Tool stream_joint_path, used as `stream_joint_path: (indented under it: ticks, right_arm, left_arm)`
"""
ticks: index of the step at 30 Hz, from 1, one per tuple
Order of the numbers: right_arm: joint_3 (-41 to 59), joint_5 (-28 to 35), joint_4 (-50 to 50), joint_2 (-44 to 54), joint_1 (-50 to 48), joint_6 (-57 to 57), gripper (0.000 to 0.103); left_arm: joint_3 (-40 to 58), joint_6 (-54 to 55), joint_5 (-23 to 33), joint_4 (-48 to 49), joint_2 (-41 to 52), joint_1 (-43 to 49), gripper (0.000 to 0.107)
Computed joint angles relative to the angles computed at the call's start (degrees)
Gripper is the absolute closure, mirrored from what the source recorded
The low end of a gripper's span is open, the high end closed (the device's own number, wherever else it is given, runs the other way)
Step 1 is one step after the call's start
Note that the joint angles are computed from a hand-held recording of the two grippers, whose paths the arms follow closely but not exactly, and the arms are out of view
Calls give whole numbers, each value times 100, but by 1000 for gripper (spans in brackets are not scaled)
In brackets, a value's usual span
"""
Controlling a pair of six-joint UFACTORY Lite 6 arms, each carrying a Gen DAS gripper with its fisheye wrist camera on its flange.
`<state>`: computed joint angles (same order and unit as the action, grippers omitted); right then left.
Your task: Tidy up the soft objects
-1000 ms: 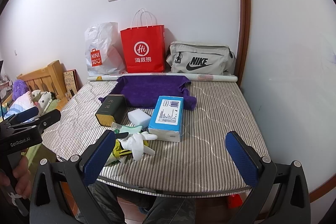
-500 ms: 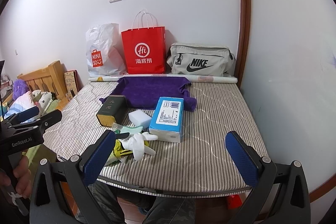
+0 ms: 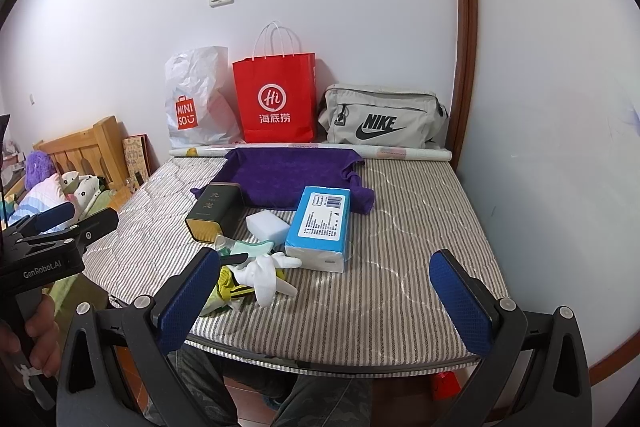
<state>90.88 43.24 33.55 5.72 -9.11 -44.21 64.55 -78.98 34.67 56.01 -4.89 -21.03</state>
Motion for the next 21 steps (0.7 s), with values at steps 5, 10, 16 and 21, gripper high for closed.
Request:
stream_joint_path:
  ticks: [5,10,16,21]
  right_arm:
    - [-39,0,49,-48,-21,-52,0]
    - [-94,-15,69,-108,-6,-72,0]
    - [-131,-40,150,-77,2,-135,0]
    - [-85,-95,88,167,88,-78,0]
  left_arm:
    - [-42,-29,-9,37,-37,-4,4]
    - [-37,301,43,-140,-190,80,4]
    - [80,461,-131,-169,-81,255,4]
    - [233,634,-481,-356,405,596,4]
